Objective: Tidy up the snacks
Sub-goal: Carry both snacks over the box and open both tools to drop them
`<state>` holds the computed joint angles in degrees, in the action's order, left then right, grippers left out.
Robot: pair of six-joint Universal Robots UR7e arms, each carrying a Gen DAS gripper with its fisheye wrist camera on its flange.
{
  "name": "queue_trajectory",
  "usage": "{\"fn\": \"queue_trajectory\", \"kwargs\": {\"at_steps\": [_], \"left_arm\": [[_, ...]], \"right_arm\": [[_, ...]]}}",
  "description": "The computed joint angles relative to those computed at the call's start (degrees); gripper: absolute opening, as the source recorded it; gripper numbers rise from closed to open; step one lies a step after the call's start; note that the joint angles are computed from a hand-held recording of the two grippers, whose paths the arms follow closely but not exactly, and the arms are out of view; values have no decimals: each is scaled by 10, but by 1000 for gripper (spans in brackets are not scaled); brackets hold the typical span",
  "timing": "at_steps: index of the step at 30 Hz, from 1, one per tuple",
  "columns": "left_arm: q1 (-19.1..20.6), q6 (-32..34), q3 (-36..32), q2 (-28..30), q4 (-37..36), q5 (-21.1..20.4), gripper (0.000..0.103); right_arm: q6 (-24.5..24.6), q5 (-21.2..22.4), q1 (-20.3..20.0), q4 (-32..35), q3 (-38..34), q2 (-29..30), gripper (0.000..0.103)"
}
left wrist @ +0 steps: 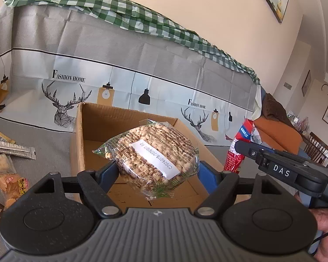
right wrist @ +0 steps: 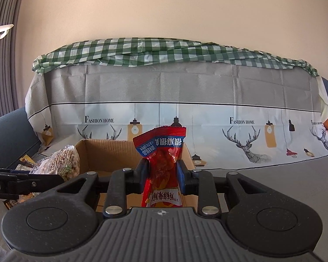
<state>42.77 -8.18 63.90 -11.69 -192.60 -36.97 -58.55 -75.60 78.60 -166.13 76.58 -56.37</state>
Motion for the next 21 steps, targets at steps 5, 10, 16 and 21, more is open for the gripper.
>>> {"fn": "queue_trajectory", "kwargs": {"at_steps": [5,10,16,21], "left_arm": [[-1,-6,2,-1,0,0,83],[-2,-4,2,0,-1,1,83],[-3,-6,2,1,-11,-6,90],[-6,26,-11,14,-39,2,91]], "right_arm": [[-1,0,0,-1,0,0,29],[-1,0,0,-1,0,0,30],[-1,-13,2,0,-5,4,46],[-3,-18,3,-7,-6,7,55]]}}
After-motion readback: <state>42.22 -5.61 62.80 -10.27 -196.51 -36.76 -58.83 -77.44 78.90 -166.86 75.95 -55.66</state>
